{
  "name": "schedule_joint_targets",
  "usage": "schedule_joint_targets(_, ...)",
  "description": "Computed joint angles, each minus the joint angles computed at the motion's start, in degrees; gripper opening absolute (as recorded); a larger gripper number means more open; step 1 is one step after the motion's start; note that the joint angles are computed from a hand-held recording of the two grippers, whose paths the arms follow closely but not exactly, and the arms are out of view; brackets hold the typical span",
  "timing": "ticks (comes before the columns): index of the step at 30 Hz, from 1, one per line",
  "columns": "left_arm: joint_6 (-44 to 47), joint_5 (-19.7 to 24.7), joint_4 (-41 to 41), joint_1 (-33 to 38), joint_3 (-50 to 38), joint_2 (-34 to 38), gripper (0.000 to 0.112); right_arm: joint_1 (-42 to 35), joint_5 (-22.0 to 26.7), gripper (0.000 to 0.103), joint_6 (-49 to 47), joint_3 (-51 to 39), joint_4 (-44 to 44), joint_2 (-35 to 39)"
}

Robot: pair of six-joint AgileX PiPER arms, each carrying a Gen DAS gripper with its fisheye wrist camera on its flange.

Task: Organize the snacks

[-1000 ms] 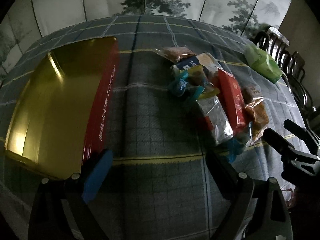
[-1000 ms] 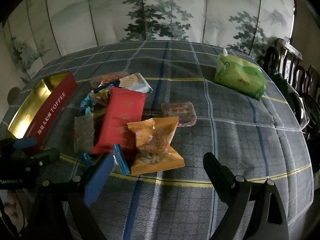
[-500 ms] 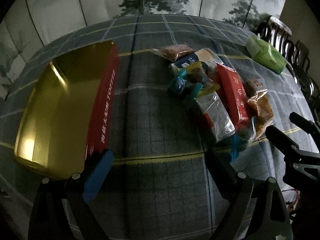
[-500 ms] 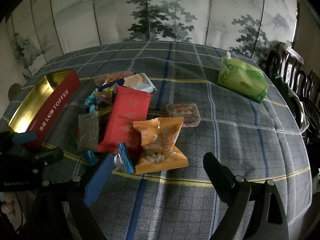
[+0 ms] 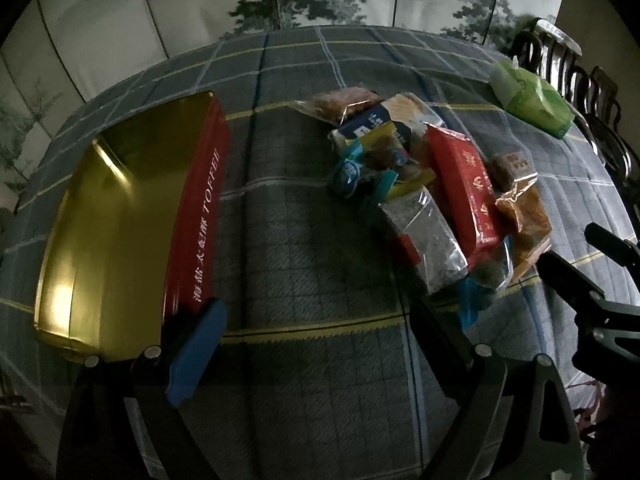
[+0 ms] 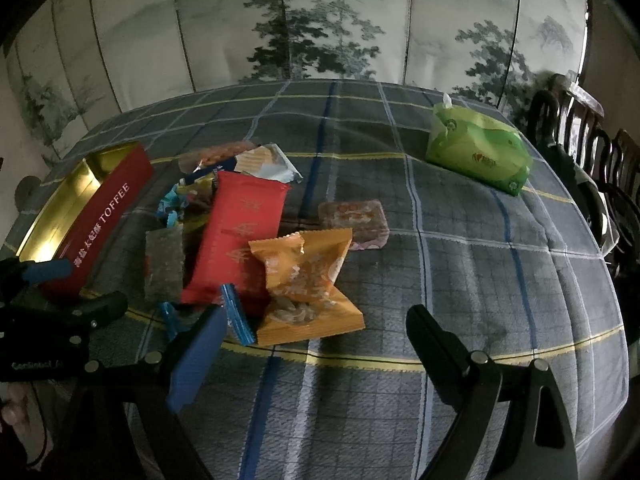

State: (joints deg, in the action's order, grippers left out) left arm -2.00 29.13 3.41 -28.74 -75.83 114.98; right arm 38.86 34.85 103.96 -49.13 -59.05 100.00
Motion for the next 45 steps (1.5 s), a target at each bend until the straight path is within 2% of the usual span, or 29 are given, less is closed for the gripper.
schedule_joint_targets(24, -2.45, 2.99, 2.5, -0.18, -3.72, 3.3, 0.09, -1.76, -0.68, 0.092, -0.72, 0.45, -2.85, 0.38)
schedule_joint_targets(28, -2.57, 2.77, 2.41, -0.17, -3.39, 2.99, 0.09, -2.88, -2.29, 0.081, -3.36, 0.55, -1.78, 0.25)
schedule_joint_targets(34, -2.65, 3.31, 2.35, -0.26, -4.0, 3.06, 0.09, -4.73, -4.78, 0.073, -5.27, 1.06, -1.07, 0.29)
schedule_joint_targets(43, -3.22, 4.85, 1.88, -0.31, -6.08, 3.67, 0.088, -7.7, -9.67, 0.072, -8.75, -1.0, 0.92, 2.91)
schedule_joint_targets(45, -2.76, 5.76, 1.01, -0.13, -7.07, 4.12, 0.088, -8.32, -10.58, 0.067, -9.39, -1.3, 1.41, 3.41)
